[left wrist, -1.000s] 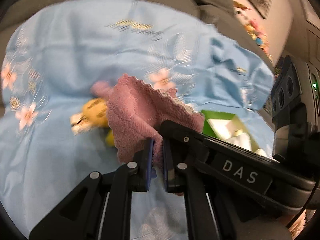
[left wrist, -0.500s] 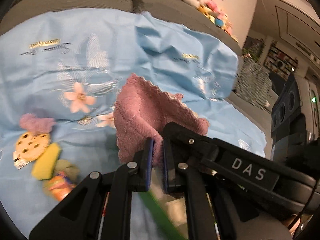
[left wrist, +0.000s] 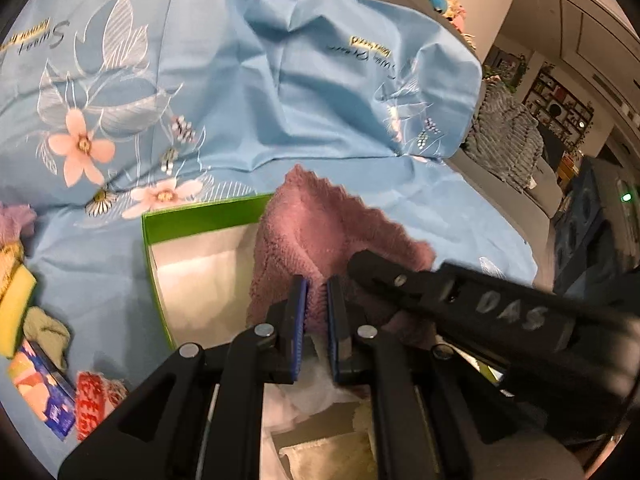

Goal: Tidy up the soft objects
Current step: 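Carry the mauve cloth into the green box and release it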

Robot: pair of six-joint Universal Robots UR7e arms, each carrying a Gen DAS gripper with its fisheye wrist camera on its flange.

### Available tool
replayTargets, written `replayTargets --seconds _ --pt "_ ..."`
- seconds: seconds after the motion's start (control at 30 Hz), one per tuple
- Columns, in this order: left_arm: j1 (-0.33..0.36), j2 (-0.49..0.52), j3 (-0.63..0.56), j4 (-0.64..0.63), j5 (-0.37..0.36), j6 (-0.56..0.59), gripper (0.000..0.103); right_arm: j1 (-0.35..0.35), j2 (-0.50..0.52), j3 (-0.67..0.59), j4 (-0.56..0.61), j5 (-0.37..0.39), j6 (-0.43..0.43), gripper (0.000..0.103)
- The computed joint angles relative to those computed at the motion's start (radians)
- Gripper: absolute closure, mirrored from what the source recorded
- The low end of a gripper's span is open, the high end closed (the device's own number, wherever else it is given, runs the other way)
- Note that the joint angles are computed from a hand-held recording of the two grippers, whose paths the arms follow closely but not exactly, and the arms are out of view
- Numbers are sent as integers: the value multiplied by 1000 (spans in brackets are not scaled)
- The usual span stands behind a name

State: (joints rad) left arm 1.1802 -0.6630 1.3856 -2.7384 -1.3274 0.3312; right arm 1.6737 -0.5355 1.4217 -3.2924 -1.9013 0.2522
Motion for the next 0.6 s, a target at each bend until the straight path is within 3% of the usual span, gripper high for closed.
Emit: replayTargets --seconds 0.1,0.17,0.23,0.3,0.37,0.47,0.6 --pt "-1 -18 22 -4 -1 2 87 13 -6 13 -20 -16 -27 85" --pt "-4 -37 45 -29 6 13 70 25 -2 11 -36 -51 -40 81" --pt "-2 -56 68 -60 11 11 55 36 1 12 -56 -81 -47 72" --pt "2 -78 81 -55 15 7 45 41 2 15 -72 -81 -52 46" --pt "7 -107 99 -52 23 1 40 45 1 23 -101 -66 -60 31" --pt "24 -161 148 -110 26 -19 27 69 6 27 -146 -67 -72 26" --pt "51 -232 209 -164 70 -41 22 109 37 9 -183 -17 -161 13"
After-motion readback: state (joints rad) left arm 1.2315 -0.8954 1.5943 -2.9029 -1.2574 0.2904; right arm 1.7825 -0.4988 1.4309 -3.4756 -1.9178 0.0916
